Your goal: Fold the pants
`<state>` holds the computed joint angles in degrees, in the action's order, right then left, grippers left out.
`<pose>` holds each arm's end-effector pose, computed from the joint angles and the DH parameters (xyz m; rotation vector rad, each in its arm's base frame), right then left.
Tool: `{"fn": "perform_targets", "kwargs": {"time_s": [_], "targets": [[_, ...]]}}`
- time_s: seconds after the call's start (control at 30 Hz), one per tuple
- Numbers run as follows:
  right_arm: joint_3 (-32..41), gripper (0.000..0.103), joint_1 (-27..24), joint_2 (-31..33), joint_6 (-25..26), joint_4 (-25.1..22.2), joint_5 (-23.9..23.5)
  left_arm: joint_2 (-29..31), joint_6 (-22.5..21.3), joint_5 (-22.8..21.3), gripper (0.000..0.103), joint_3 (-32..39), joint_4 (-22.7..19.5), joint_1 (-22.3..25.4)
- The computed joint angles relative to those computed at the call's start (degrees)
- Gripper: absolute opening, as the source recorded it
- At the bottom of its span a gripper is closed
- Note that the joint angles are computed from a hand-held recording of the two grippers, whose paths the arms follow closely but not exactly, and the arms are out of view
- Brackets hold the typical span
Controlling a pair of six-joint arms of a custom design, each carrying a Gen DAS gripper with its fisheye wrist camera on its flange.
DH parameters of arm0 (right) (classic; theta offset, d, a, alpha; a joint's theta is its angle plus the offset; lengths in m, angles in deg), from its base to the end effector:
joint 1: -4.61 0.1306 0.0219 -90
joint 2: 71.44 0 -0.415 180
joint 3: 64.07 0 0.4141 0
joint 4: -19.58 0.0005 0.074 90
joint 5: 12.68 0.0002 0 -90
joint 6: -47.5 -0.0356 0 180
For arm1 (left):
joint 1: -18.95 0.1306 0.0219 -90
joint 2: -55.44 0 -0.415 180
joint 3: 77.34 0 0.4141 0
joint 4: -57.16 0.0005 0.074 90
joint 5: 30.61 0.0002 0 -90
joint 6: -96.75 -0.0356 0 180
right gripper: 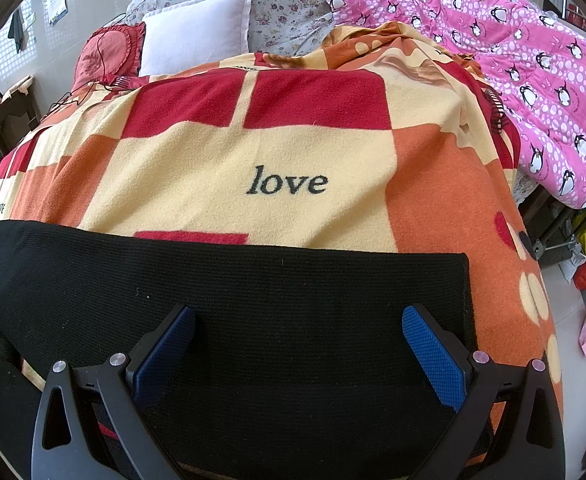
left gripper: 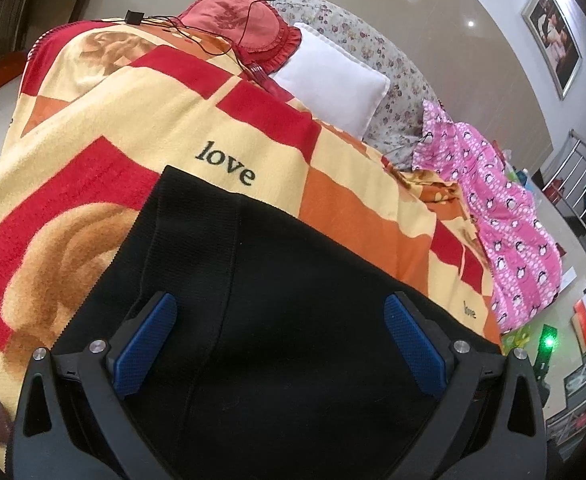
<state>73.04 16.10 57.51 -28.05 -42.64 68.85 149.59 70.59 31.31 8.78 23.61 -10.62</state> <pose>0.7405 0.1554 0.4236 -0.6212 2.4289 0.1645 0.4783 -0.2527 0.4166 -0.8861 2.0329 -0.3433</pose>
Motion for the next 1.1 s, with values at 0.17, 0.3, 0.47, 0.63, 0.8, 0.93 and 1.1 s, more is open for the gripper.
{"fn": "perform_targets", "kwargs": {"time_s": [0.17,0.3,0.47,0.63,0.8,0.93,1.1], "targets": [[0.0,0.102,0.0,0.0,0.0,0.0,0.0,0.0,0.0,0.0,0.103,0.1,-0.3,0.1],[0.0,0.102,0.0,0.0,0.0,0.0,0.0,-0.7,0.3,0.1,0.103,-1.2,2.1,0.1],[0.0,0.102,0.0,0.0,0.0,0.0,0.0,-1.2,0.8,0.3,0.103,-2.3,4.2,0.3],[0.0,0.102,0.0,0.0,0.0,0.0,0.0,0.0,0.4,1.3,0.103,0.2,-0.4,0.6],[0.0,0.102,0.0,0.0,-0.1,0.0,-0.1,-0.4,-1.5,4.9,0.103,3.9,-8.2,1.3],[0.0,0.102,-0.1,0.0,-0.1,0.0,-0.3,-3.9,-8.9,-1.8,0.103,7.0,-13.2,1.0],[0.3,0.103,-0.3,0.2,-0.4,-0.1,-1.1,-3.1,-18.6,-2.5,0.103,13.0,-21.6,4.1]]}}
